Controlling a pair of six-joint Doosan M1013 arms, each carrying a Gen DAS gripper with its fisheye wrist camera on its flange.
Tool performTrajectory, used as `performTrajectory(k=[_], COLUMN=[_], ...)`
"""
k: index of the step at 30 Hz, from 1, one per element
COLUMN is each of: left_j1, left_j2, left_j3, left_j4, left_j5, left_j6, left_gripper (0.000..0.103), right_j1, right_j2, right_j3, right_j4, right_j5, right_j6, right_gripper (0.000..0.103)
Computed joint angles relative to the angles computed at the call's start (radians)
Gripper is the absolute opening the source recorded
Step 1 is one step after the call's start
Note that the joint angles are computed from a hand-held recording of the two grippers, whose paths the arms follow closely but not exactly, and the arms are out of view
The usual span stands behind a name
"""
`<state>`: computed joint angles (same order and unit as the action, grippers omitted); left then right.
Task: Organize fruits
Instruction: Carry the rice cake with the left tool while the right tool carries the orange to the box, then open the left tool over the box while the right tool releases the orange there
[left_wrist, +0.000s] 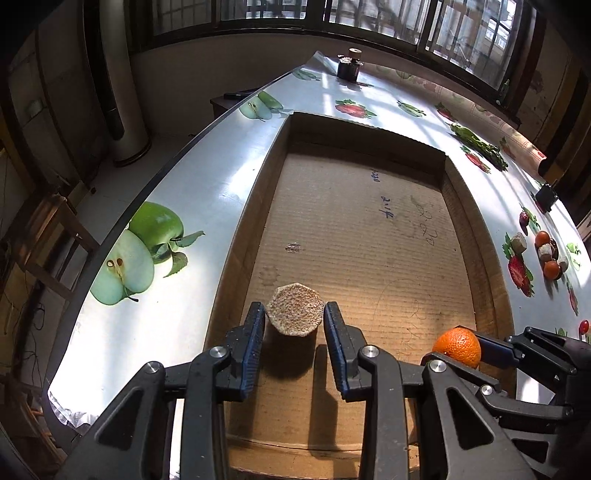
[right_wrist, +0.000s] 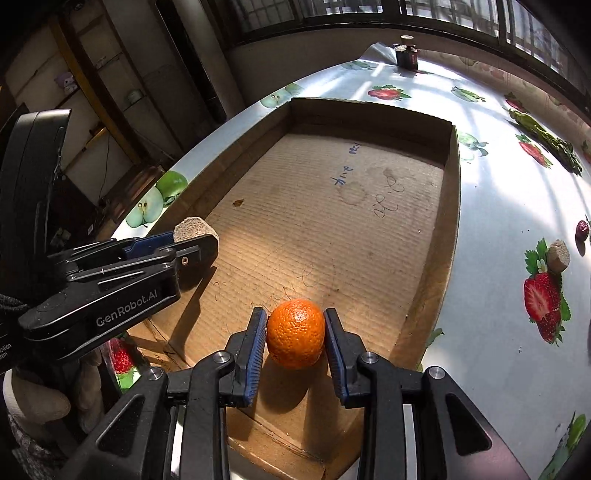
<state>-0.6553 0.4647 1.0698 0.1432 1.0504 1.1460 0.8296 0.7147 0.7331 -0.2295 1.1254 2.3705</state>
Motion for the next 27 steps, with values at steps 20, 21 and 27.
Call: performTrajectory(k=[20, 21, 27], left_j1=[-0.082, -0.087, -0.119], left_j2=[-0.054, -0.052, -0.033], left_j3=[0.013, 0.009, -0.023], left_j4=[0.257, 0.256, 0.254], left_j5=[-0.053, -0.053, -0.038], left_j6=[-0.101, -0.095, -0.050], left_gripper=[0.065, 0.065, 0.070], right_j1=[0.030, 0.030, 0.023], right_j2=[-0.139, -0.152, -0.239], right_j3=[0.183, 0.204, 0.347], right_j4=[-0.191, -0.203, -0.259], right_j5=[-0.123, -0.130, -0.175], right_j6=[0.198, 0.217, 0.357], right_gripper=[0.059, 0.059, 0.059])
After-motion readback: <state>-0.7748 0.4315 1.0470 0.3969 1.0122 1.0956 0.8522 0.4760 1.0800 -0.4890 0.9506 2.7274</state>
